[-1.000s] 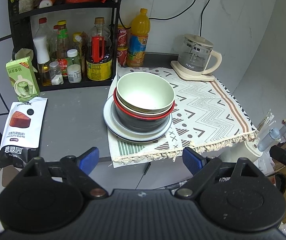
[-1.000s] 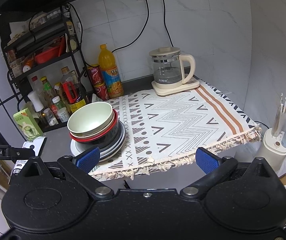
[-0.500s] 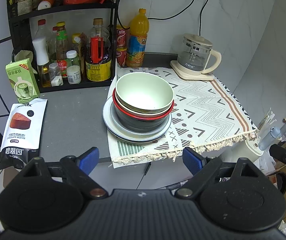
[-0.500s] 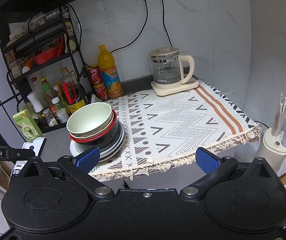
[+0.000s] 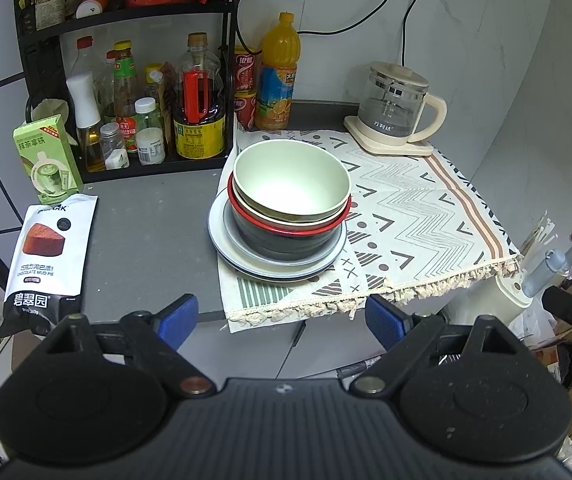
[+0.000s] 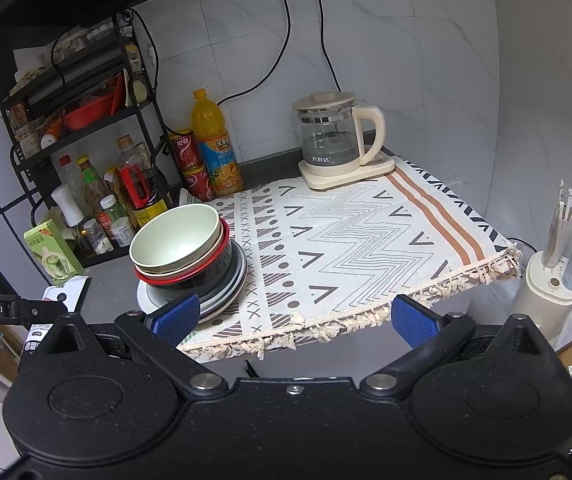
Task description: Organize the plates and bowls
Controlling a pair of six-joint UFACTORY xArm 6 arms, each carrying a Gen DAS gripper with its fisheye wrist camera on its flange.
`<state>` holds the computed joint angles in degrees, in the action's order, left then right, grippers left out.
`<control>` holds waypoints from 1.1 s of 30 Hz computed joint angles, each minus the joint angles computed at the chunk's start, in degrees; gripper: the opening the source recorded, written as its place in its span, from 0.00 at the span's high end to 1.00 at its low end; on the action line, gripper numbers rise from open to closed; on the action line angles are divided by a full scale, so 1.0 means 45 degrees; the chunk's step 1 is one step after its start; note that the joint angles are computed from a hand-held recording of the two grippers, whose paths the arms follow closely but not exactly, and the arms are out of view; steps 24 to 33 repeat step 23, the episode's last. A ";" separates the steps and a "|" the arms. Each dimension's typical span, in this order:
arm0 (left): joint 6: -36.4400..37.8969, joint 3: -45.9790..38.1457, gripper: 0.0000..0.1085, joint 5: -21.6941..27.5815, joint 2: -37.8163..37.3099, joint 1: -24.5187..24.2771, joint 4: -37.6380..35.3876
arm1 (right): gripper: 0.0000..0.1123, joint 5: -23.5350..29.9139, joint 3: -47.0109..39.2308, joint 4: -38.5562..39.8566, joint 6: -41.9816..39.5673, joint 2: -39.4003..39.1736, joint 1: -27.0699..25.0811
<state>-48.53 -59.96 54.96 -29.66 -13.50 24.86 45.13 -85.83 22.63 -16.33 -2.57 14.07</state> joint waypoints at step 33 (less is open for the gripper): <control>0.0273 -0.0394 0.18 0.0032 0.0699 0.0042 -0.0201 | 0.09 -0.0134 0.0089 -0.0263 0.0308 0.0198 0.0082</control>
